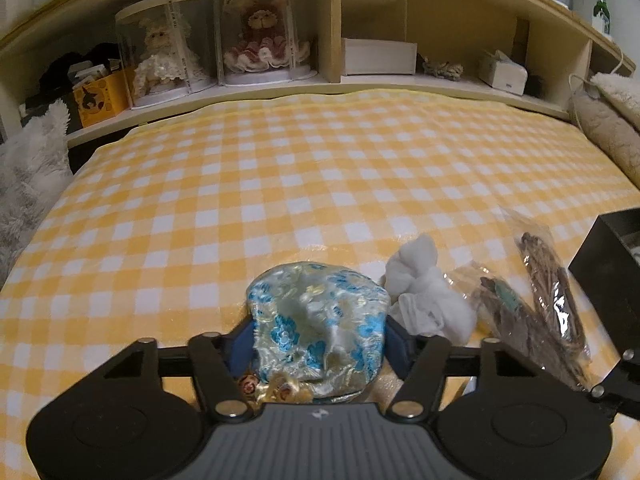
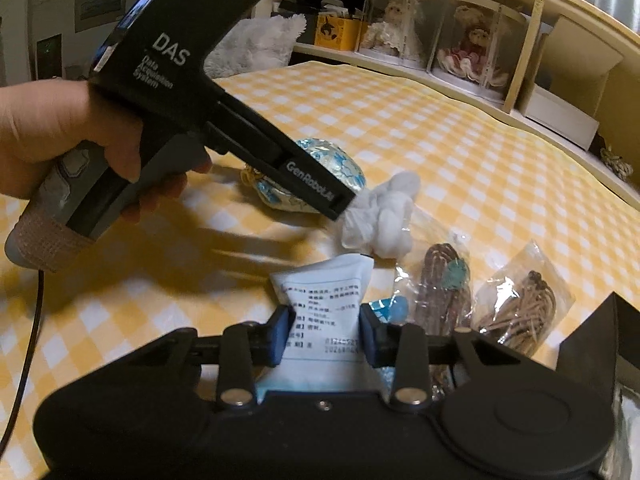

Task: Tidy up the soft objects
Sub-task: 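Grasp the blue-and-white floral pouch with the left gripper and lift it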

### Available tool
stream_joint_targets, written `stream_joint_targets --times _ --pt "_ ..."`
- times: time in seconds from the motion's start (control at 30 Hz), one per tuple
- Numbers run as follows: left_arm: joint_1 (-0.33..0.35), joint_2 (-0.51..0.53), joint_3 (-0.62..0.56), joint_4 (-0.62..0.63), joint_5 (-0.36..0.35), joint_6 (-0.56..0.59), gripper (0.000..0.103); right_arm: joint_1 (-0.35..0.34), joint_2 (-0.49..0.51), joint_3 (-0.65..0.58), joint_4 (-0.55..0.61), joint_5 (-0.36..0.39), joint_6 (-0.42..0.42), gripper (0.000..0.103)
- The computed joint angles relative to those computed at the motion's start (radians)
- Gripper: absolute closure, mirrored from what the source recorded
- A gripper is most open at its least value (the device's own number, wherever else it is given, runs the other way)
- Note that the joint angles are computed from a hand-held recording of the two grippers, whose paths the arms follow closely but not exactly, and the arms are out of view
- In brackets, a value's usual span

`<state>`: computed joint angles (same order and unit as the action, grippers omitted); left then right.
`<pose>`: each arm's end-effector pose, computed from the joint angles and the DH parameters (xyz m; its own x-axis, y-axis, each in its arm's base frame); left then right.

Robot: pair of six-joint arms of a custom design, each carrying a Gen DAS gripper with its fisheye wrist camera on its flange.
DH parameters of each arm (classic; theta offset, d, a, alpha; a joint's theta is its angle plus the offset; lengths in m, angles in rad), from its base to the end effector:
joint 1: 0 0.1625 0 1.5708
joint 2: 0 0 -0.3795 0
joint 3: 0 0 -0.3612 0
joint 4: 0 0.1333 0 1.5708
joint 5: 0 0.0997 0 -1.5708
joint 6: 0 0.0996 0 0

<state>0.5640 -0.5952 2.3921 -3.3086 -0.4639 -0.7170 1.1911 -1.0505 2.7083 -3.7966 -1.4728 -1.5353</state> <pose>-0.1602 -0.3644 -0.0271 -0.7010 -0.0443 -0.7118 0.5081 0.6693 -0.5421 0.0236 -0.3267 0.1020 -0.3457 -0.7711 0.5347 -0.9321 0.3476 -0.1015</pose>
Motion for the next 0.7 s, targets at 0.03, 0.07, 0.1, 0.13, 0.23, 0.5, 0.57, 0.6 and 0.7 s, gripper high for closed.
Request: stream_joint_targets --times 0.03,0.07,0.1,0.13,0.23,0.5,0.57,0.6,0.7 --pt "-0.003 -0.006 0.0 0.013 0.002 -0.016 0.047 -0.003 -0.003 0.003 0.0 0.001 0.003 0.066" --pt "-0.007 -0.013 0.001 0.033 0.003 -0.034 0.048 0.002 -0.01 -0.003 0.014 -0.001 0.015 0.067" --pt "-0.011 -0.02 0.003 0.048 0.003 -0.048 0.05 0.0 -0.019 0.0 0.021 0.001 0.022 0.067" --pt "-0.015 -0.029 0.005 0.068 0.002 -0.062 0.052 0.002 -0.034 -0.003 0.044 0.0 0.035 0.068" --pt "-0.027 -0.057 0.01 0.138 0.0 -0.124 0.054 0.003 -0.06 -0.005 0.08 0.004 0.069 0.069" --pt "-0.07 -0.124 0.038 0.266 0.013 -0.275 0.066 -0.007 -0.157 0.005 0.182 0.062 0.125 0.069" --pt "-0.079 -0.135 0.04 0.299 0.014 -0.292 0.066 -0.008 -0.174 0.009 0.194 0.073 0.137 0.069" --pt "-0.08 -0.139 0.038 0.318 0.01 -0.299 0.066 -0.009 -0.178 0.011 0.194 0.076 0.141 0.069" --pt "-0.072 -0.137 0.033 0.341 0.002 -0.298 0.056 -0.009 -0.182 0.015 0.19 0.076 0.146 0.069"
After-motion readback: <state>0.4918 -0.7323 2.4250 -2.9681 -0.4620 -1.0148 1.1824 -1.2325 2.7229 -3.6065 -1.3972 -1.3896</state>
